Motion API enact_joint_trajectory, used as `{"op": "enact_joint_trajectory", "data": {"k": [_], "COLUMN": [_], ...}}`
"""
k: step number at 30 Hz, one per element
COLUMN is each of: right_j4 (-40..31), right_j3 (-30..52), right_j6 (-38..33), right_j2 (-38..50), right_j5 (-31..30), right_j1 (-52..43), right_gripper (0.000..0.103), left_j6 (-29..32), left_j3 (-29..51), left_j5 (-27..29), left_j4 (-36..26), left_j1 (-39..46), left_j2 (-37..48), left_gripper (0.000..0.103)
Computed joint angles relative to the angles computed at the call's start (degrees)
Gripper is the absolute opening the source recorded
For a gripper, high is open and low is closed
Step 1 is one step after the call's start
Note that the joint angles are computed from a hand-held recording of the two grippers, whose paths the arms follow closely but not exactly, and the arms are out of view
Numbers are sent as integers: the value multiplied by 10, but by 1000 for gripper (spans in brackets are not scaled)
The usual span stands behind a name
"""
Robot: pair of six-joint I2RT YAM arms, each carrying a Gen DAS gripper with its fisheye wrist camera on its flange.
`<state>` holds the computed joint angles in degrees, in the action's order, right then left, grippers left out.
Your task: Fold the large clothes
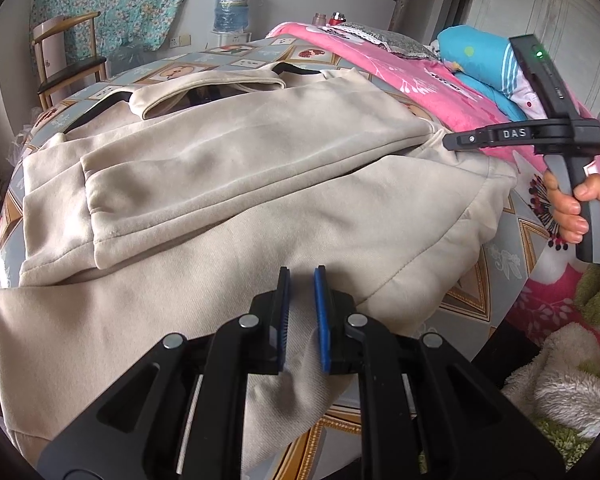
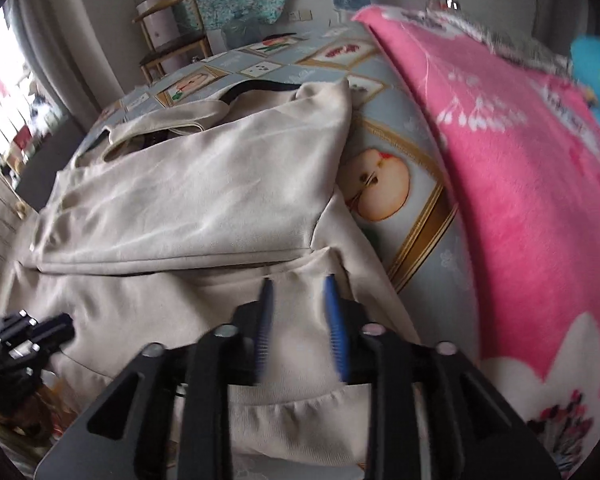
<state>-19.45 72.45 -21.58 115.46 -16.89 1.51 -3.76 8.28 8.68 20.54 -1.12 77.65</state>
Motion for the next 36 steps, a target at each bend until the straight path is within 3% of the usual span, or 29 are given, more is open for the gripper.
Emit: {"op": "enact_joint_trajectory", "data": {"k": [4, 6, 7, 8, 14, 17, 22, 24, 26, 28, 31, 36], "right_j4": [46, 82, 99, 104, 133, 132, 125, 96, 97, 81, 12, 24], "right_j3": [-5, -14, -23, -29, -63, -34, -13, -21, -55, -89, -130, -184], "right_j6": [-27, -42, -48, -48, 27, 44, 40, 43, 31, 14, -25, -26], "right_j2": [18, 31, 28, 21, -40, 5, 38, 2, -48, -93, -136, -132], "right_j5": [76, 110, 118, 117, 25, 39, 68, 41, 21, -21, -98, -108], "right_j1": [32, 44, 44, 42, 0, 5, 18, 6, -1, -4, 20, 110], "right_gripper": [39, 28, 15, 7, 6, 6, 7, 14, 31, 37, 37, 37], "left_j6": [-4, -5, -7, -7, -8, -5, -5, -6, -6, -4, -4, -10], "left_j3": [-3, -4, -6, -6, -5, -6, -8, -9, -9, -8, -8, -6], "left_j5": [-8, -10, -12, -13, -20, -20, -6, -1, 1, 4, 7, 0], "left_j4": [6, 8, 10, 11, 0, 1, 9, 10, 12, 11, 13, 13], "left_j1": [-6, -7, -9, -9, -15, -15, -5, -1, 0, 2, 5, 1], "left_j2": [1, 0, 0, 0, -8, -7, -3, -2, -1, 1, 3, 6], "left_gripper": [13, 13, 13, 13, 13, 13, 13, 13, 13, 13, 13, 13]}}
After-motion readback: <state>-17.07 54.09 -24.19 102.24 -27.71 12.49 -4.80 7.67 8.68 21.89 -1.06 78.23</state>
